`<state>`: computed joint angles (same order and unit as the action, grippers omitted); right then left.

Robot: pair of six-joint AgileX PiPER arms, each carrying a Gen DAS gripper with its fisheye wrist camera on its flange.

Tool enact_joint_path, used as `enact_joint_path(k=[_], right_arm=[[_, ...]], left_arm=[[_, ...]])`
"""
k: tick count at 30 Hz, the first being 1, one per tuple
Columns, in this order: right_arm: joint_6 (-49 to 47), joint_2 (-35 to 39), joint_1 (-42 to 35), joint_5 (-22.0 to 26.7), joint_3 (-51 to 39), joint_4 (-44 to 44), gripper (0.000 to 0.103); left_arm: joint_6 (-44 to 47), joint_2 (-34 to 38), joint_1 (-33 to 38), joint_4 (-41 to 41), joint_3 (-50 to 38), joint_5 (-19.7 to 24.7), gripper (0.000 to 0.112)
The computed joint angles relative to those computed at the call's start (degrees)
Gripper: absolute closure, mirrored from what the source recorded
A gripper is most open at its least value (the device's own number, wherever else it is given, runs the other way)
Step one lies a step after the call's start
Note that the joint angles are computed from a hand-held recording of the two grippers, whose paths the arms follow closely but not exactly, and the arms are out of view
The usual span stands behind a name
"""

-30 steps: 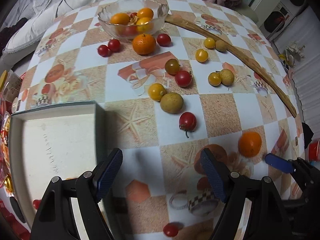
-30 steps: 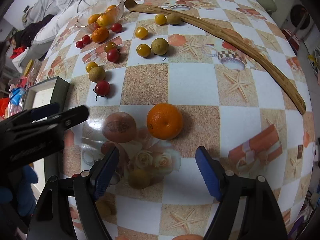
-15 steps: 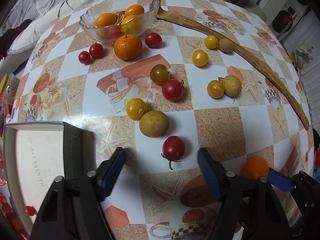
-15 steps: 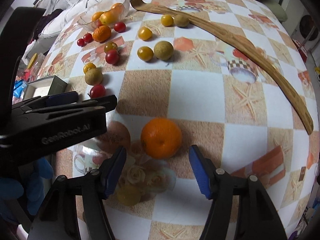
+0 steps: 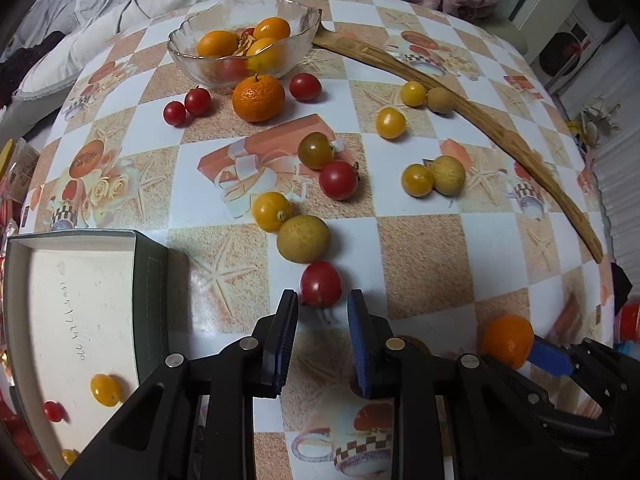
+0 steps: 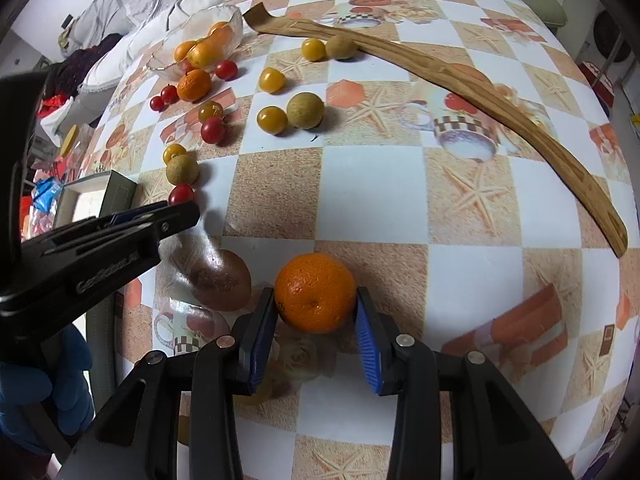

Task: Organize fruits
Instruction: 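Grasp a red cherry tomato with the left tool while the right tool grasps an orange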

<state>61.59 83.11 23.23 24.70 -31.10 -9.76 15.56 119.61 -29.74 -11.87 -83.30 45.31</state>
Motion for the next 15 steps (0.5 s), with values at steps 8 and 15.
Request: enact_joint_path(k=[8,15], right_arm=[[2.63,-1.74,1.56,1.47,-0.07,-0.32,0.061],[5.33,-2.22,3.24,2.69,-0.28,-1.21,0.061]], left_arm=[[4.73,-2.68,1.93,-2.89,2.54,0.92,0.084],[0.97,0.62,0.28,-1.13,0.28,-0.42,0.084]])
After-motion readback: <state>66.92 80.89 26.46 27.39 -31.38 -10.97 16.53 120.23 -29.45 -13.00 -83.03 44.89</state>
